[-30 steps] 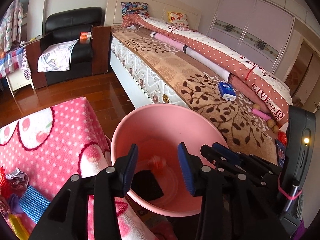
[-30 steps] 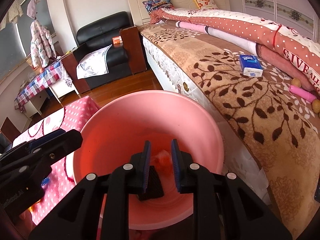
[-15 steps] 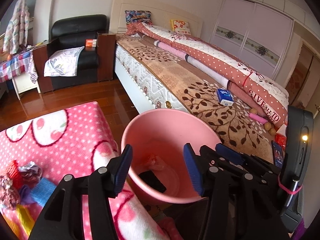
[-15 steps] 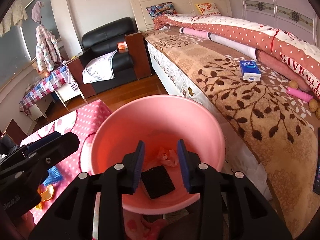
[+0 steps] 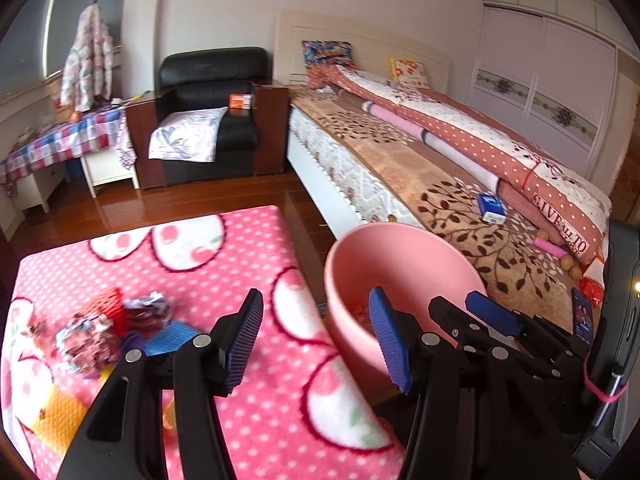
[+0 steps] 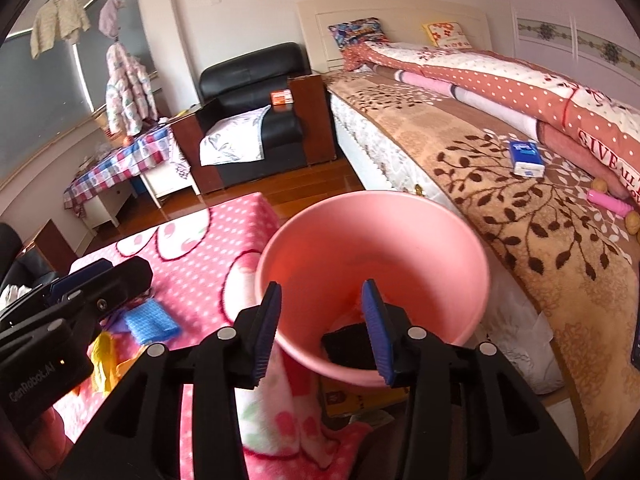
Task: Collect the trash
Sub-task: 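Move both open grippers back over the table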
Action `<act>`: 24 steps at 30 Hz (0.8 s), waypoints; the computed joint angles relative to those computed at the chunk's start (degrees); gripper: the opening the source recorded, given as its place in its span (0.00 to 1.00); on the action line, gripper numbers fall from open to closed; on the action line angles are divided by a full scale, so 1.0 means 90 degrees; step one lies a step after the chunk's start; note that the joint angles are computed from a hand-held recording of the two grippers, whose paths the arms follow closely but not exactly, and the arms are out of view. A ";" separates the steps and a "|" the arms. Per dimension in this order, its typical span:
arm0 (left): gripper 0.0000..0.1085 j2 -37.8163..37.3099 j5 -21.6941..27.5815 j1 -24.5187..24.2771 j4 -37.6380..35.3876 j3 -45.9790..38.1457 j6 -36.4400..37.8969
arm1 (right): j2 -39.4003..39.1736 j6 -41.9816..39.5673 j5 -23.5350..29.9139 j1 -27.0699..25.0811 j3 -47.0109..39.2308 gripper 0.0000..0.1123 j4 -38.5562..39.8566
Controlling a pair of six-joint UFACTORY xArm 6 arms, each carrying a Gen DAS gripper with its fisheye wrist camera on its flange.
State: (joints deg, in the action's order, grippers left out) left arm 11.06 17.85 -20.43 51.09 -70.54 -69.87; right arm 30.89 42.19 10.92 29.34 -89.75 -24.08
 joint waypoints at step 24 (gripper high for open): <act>0.55 -0.2043 0.0586 0.0541 0.0909 0.2155 -0.1567 | 0.0020 -0.0246 -0.0223 0.0799 -0.0051 0.38 -0.0018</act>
